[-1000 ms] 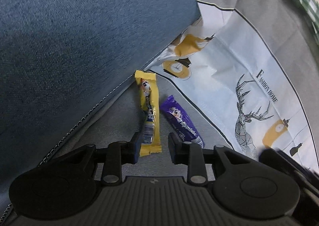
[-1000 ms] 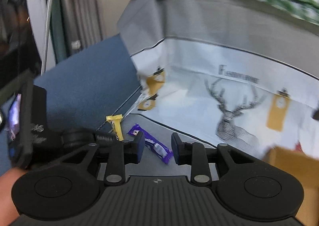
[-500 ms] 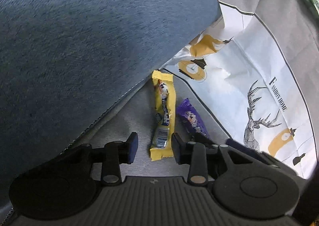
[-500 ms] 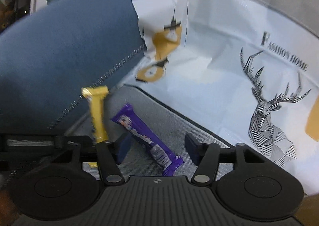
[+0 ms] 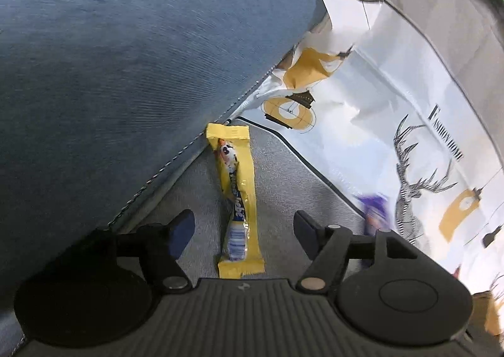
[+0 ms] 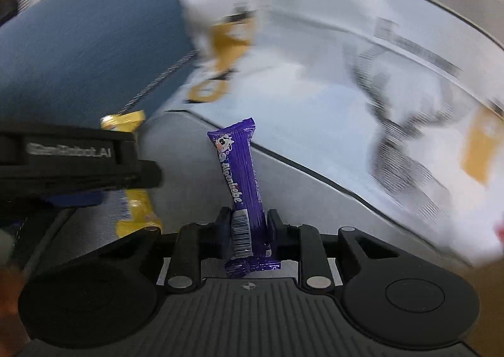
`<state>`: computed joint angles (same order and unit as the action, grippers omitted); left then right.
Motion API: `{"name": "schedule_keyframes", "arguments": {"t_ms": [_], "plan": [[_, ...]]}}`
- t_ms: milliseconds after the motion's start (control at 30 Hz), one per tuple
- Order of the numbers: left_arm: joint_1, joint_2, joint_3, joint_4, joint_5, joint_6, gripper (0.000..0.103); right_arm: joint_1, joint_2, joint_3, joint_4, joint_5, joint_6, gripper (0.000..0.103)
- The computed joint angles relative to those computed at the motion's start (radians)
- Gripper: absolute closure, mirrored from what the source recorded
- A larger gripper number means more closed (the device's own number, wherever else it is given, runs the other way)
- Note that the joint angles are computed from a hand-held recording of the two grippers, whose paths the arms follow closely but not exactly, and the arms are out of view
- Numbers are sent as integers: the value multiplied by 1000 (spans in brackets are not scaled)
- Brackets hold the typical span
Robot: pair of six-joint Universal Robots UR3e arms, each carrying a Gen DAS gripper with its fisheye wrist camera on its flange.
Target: Organize snacks
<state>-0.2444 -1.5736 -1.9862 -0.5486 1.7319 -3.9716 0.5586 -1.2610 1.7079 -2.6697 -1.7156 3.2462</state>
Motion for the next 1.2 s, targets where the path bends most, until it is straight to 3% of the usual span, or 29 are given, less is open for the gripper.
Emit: {"name": "schedule_keyframes", "arguments": {"t_ms": [167,300,333,533,833,967,1100,1200], "plan": [[-62,-124,81,10,92,80,30,31,-210,197,-23,-39,113,78],[-116,-167,104,14,196,118,84,62,-340,292,-2,-47,169,78],[-114,-156,87,29,192,120,87,70,-373,315,6,-49,181,78],[-142,-85,16,36,187,181,90,175,-552,401,82,-116,274,78],[-232,258,-135,-131,0,314,90,457,-679,445,186,-253,461,78],[-300,379,-177,-238,-30,294,90,590,-653,490,132,-325,561,78],[-335,438,-204,-234,1,276,90,697,-541,517,53,-411,642,78],[-311,470,-211,-317,-10,283,90,679,-507,517,47,-377,698,78]]}}
